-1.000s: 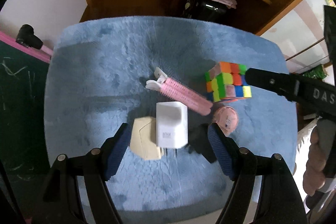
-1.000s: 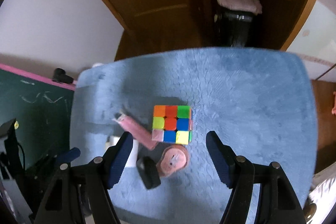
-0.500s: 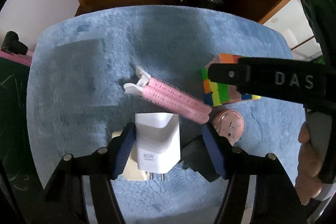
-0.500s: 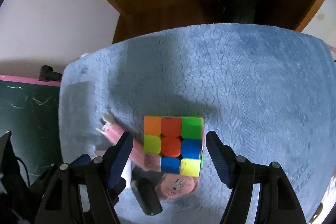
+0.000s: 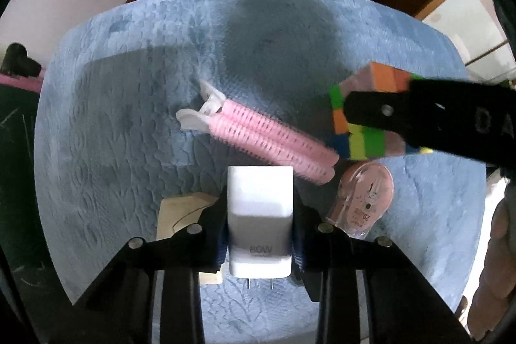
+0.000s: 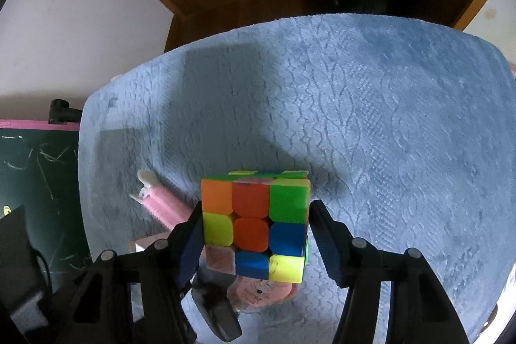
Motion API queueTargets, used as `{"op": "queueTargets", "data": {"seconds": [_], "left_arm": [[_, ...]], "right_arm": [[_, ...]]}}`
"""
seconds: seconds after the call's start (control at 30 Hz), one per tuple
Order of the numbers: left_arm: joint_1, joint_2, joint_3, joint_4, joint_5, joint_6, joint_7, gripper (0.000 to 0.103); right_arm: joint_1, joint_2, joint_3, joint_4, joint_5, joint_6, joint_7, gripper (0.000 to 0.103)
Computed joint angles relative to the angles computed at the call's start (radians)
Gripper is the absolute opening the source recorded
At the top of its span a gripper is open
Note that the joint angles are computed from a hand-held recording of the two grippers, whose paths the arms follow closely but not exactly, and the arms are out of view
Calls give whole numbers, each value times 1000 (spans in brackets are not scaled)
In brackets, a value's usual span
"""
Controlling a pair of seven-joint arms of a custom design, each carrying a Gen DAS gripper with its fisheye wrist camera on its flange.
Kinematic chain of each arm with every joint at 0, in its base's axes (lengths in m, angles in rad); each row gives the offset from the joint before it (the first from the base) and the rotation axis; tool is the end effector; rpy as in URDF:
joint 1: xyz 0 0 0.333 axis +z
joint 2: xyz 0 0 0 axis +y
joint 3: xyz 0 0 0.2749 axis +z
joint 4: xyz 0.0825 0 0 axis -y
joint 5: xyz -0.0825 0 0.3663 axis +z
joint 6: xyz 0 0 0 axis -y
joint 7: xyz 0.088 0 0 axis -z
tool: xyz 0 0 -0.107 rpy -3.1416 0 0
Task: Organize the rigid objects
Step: 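Carry the white charger and Rubik's cube into the tray and release both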
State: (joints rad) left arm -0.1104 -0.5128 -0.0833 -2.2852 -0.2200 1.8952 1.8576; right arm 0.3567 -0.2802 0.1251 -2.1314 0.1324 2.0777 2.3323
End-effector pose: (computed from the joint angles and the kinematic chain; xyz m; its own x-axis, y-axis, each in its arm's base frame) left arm 0.4022 -0.0987 0.5254 -0.4093 -0.9026 0.1338 -0.9077 0.3878 -0.1606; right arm 0.4279 0.2357 0.5125 -0.3078 -0.9259 -0.2191 -0.9376 0.3344 -0.0958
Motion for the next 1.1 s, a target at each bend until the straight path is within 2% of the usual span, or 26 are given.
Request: {"op": "queueTargets", "data": {"seconds": [0.2,0.4,0.63,0.87,1.1], "left_arm": [[10,-43,27,-9,-29,-30,-5,34],[15,-110,66,42,-87,-118,10,34],[21,-205,106,137,-122,-213,65,34],[43,-331,171,186,-105,-316,149,34],[78,-473,234,137,-81,-401,224,34]], "right_arm": [[0,-59,12,-30,-31,6,30,62],[0,-183,17,-72,-32,14,57,62],[10,-333,42,-91,-27,-30,98,62],[44,-461,110,-71,-27,-98,181,62],[97,-505,223,32,-78,-247,235,62]]}}
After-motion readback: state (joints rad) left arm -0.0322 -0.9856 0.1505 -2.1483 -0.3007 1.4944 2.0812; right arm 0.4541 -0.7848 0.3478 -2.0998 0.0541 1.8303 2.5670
